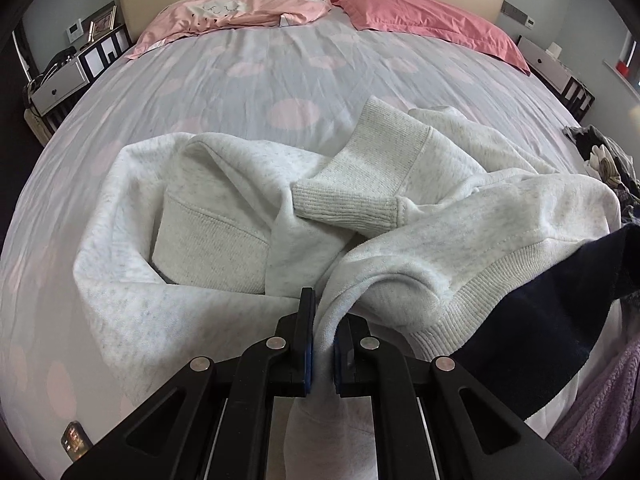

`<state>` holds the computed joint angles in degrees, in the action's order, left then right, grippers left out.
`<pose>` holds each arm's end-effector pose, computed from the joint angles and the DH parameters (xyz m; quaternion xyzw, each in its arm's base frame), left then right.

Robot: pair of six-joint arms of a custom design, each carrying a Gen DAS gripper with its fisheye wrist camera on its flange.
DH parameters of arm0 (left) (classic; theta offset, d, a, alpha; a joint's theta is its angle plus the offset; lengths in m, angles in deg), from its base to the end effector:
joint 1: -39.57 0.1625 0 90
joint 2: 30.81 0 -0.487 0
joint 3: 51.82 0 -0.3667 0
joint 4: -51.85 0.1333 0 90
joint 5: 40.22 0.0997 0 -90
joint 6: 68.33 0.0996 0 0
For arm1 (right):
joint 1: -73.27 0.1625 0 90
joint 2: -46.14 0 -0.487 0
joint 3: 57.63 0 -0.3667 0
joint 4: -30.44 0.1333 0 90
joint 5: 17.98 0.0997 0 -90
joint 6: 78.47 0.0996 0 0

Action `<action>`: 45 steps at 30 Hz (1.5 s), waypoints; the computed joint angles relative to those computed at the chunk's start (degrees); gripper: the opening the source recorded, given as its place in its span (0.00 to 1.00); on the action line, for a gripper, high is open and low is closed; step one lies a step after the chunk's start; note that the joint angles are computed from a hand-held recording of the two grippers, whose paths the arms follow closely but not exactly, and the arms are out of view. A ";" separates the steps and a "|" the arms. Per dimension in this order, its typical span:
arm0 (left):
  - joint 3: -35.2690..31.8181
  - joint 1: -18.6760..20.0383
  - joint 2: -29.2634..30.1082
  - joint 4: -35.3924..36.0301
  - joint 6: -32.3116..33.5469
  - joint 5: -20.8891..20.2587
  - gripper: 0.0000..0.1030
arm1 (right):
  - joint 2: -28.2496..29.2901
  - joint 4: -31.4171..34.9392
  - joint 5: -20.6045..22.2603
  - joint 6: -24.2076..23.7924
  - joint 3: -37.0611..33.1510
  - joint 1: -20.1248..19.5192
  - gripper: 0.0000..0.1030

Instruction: Fold clothes

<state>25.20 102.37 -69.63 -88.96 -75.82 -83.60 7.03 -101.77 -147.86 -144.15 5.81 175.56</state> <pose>-0.1735 -0.7876 0.1960 0.1134 0.9068 -0.2135 0.3454 0.2446 -0.7966 0.2765 0.5430 -0.7552 -0.0208 0.3666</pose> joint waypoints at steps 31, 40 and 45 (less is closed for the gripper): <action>0.13 -0.95 0.45 2.02 -0.16 1.78 0.08 | 3.97 -1.88 0.24 1.50 -0.27 -2.42 0.12; 1.77 -1.75 -0.23 -2.45 2.14 1.27 0.07 | 2.86 -18.98 -4.02 -0.61 6.02 -0.55 0.05; 5.48 -3.84 -4.23 -9.79 4.49 -3.12 0.07 | 1.51 -29.62 -4.41 -1.23 7.17 1.62 0.04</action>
<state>30.69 98.54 -73.86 -98.75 -71.32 -86.72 8.54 -131.39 -152.26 -145.39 12.98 177.18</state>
